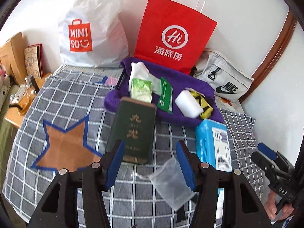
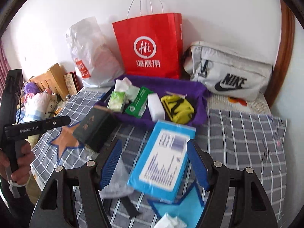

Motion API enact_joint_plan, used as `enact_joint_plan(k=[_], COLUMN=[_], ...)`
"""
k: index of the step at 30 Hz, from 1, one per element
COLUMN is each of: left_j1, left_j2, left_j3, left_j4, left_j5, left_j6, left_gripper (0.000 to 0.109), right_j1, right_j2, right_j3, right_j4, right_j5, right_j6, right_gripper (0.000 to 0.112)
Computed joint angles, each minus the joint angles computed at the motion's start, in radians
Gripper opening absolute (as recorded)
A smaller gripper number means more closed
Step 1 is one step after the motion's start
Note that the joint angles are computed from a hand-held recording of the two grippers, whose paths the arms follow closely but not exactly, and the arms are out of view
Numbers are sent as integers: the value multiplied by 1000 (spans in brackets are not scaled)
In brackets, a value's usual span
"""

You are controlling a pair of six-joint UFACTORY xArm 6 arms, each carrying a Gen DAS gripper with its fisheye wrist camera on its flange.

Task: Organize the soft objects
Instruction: 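Move the right tool to the white tissue on the blue star while the left tool approaches the mesh bag, then grasp the white tissue with the right tool while the left tool grasps the white mesh bag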

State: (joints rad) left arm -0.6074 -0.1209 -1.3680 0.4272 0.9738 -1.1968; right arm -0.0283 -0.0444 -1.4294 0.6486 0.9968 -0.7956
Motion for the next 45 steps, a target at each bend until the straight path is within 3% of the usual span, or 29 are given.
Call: enact_joint_plan(k=[11,22,25,27,31,36,39,45], left_j1=[-71,-64,-60,-60,-63,-67,-73,-103], left_j2=[-9,36,68,95,168,246,308,419], left_j3=[131,174,152,127,57,-34,-118,-279], left_j4=[-55,-127,-156,-172,-193,-180,-165,-80], left_j5=[-78,-155,-163,-158,-126,-95,-50,91], left_j6=[-33,-29,-4,17,41,41,57,79], left_gripper=[54,54,55,58,61,70,75,76], right_j1=[-109,-108,-63,-37,-35,-93,-130,-133], right_j2=[-163,-224,-273,-294,-301,-250,-216,-209], right_j3=[320,497,578,617,639,581,539,537], right_j4=[-11,-42,-40,-38,-5,55,98,125], right_j5=[-8,-7,-133,-202,-248,-181,-106,-97], right_j6=[-35,-41,-93,-112,-176,-223,-234,-255], right_gripper=[70,71,71,67,45,17,14,13])
